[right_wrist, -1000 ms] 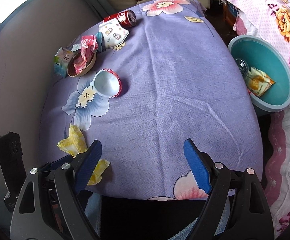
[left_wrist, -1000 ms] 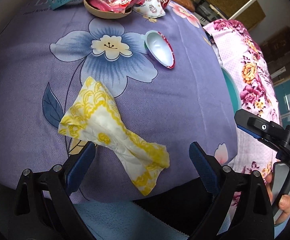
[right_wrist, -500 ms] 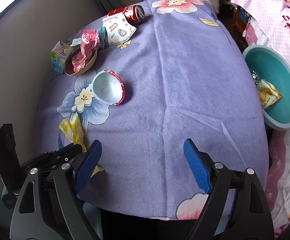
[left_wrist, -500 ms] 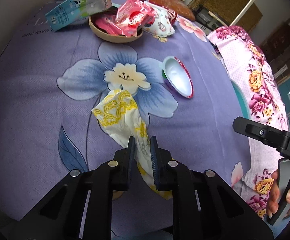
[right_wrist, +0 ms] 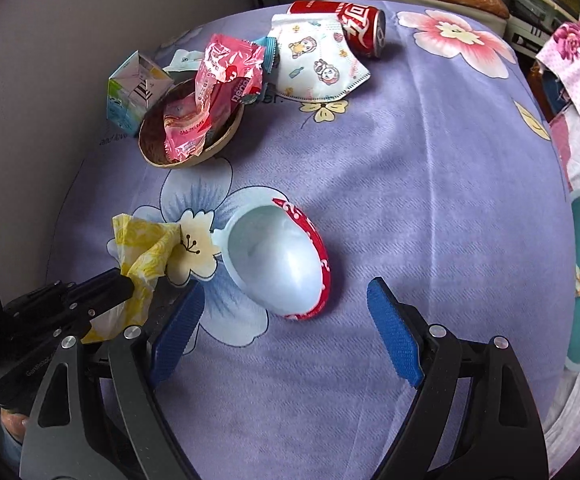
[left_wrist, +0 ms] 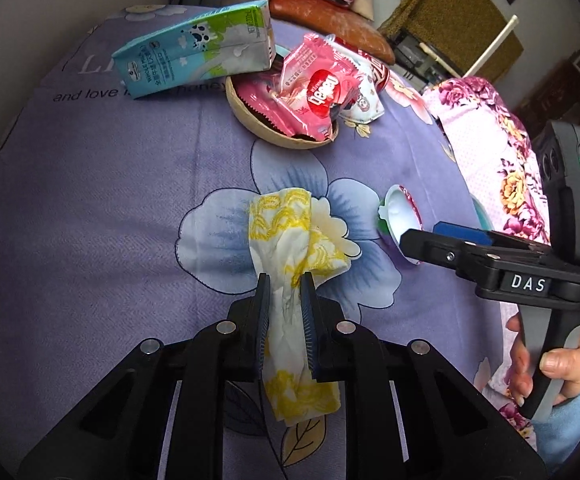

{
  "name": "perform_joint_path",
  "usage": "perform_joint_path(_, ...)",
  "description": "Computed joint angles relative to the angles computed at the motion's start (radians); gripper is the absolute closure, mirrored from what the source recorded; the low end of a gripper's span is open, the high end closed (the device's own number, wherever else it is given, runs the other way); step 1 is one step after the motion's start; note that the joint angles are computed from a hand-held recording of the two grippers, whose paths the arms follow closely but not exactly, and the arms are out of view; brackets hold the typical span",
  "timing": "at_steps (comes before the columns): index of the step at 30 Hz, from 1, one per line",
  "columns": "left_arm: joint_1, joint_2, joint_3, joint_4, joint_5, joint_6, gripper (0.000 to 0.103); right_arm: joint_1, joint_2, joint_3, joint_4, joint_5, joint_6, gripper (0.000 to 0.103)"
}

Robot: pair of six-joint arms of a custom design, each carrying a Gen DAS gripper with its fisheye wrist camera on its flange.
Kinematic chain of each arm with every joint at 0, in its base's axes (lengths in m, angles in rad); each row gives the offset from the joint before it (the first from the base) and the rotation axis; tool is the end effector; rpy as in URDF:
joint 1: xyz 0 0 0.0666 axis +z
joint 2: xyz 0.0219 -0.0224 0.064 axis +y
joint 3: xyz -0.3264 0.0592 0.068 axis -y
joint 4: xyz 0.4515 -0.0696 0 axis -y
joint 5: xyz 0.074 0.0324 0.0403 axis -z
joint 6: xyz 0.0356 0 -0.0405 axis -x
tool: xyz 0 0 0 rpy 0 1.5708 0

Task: Collect trash
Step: 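Grasp the white bowl with red rim with the right tool, then carry tissue and bowl over the teal bin and open both tools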

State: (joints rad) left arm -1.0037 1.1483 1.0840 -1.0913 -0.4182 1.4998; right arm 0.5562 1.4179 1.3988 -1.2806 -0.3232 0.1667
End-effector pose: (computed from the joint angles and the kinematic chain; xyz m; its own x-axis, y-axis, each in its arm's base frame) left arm 0.2501 -0.3665 0.3296 -0.7159 -0.5727 -0.3993 -0.4419 0.8145 -0.3760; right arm 0.4354 0.2835 0.3511 -0.7119 -0.6278 -0.3148 -0.7007 0.6654 0.2573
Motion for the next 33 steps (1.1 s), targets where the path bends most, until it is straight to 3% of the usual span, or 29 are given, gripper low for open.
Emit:
perform_joint_path(1,0.005,0.001,-0.004,0.014,0.013,-0.006,0.086,0.005,0.013,0.008,0.000,0.005,0.003,0.024)
perform_joint_path(3,0.010,0.010,-0.001,0.030,0.038,-0.016,0.082,0.011,0.034,0.022,-0.010,0.009,0.010,0.035)
perform_joint_path(5,0.008,0.011,-0.001,0.042,0.054,-0.030,0.074,0.015,0.050,0.030,-0.021,0.007,0.022,0.043)
perform_joint_path(7,0.003,0.018,0.005,0.048,0.061,-0.044,0.059,0.016,0.038,0.020,-0.003,0.014,0.036,0.050)
perform_joint_path(10,-0.001,0.057,0.043,0.013,0.061,-0.054,0.051,-0.002,0.024,0.012,0.007,-0.011,0.023,0.050)
perform_joint_path(14,-0.002,0.118,0.105,-0.059,0.042,-0.053,0.053,-0.044,0.003,0.003,-0.006,-0.050,0.005,0.050)
perform_joint_path(18,0.004,0.142,0.136,-0.103,0.035,-0.027,0.083,-0.095,-0.013,0.002,-0.016,-0.076,0.007,0.050)
perform_joint_path(24,0.006,0.158,0.181,-0.130,0.002,-0.025,0.085,-0.181,-0.068,-0.039,0.020,-0.131,-0.008,0.050)
perform_joint_path(33,0.063,0.402,0.499,-0.089,0.029,-0.292,0.085,-0.349,-0.078,-0.021,0.089,-0.191,-0.084,0.050)
